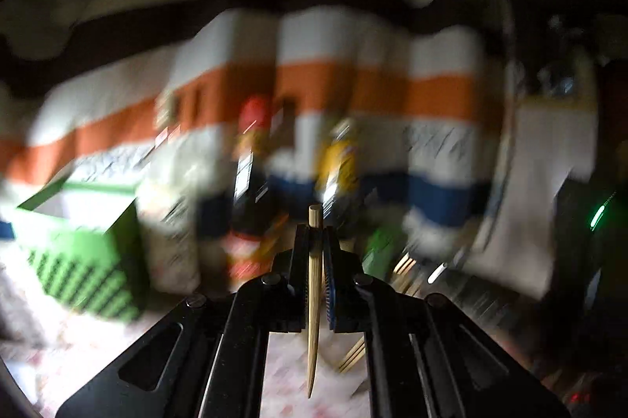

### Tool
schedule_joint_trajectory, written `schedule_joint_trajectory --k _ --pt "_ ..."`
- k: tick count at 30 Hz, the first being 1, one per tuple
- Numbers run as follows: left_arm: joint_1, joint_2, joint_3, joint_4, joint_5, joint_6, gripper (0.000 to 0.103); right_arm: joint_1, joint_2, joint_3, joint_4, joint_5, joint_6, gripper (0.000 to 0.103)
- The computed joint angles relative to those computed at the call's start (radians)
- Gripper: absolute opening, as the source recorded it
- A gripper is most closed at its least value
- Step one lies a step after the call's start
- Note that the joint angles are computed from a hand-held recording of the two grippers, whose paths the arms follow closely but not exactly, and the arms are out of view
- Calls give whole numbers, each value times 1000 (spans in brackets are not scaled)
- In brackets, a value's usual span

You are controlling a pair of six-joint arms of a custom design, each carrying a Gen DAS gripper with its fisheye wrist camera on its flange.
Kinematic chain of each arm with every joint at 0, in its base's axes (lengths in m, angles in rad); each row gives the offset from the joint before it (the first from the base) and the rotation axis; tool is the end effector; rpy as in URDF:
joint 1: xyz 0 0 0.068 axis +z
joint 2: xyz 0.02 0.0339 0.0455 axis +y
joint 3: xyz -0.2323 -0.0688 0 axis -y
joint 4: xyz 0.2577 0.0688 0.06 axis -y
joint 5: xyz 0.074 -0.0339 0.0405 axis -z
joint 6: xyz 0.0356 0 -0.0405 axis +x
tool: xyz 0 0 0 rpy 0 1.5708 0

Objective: Organize utensils
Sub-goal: 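Lift both held chopsticks up toward the cup, then lower both held chopsticks upright into the clear plastic cup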

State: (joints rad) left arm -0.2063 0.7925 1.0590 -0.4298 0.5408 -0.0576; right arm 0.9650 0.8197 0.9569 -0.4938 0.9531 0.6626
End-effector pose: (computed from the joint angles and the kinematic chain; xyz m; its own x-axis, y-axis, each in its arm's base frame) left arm 0.1850 -0.0574 0.3877 -0.1976 -0.0091 -0.9802 0.6625 0.7358 -0.1404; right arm 0.1362 0.1456 0.3449 -0.1820 0.3629 -0.9139 0.0899 0.9316 0.3521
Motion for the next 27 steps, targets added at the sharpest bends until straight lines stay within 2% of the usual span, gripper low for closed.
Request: schedule_joint_trajectory --k 1,3,5,7,9,12,15,18,21,27 --pt "-31 12 17 21 -22 -37 6 -4 8 3 -6 7 3 2" --pt "-67 15 18 91 -1 -116 6 -22 23 8 -30 17 18 2" --pt "-106 -31 -51 200 -16 -160 6 -47 5 -15 -15 -1 27 2" --pt "-95 -59 -127 300 24 -190 6 -80 -28 -43 -2 -31 46 2" --pt "-77 -44 -171 352 57 -207 6 -108 -76 -81 23 -53 57 2" --pt "-98 -4 -221 417 -27 -217 6 -150 -128 -128 56 -78 84 2" --pt "-50 59 -249 492 24 -294 6 -187 -140 -142 49 -98 110 2" --pt "-28 106 -258 538 59 -331 6 -235 -146 -152 37 -140 132 2" --pt "-41 127 -276 558 17 -309 6 -288 -155 -171 42 -193 145 2" --pt "-51 179 -292 568 -6 -289 6 -423 -159 -229 83 -345 182 2"
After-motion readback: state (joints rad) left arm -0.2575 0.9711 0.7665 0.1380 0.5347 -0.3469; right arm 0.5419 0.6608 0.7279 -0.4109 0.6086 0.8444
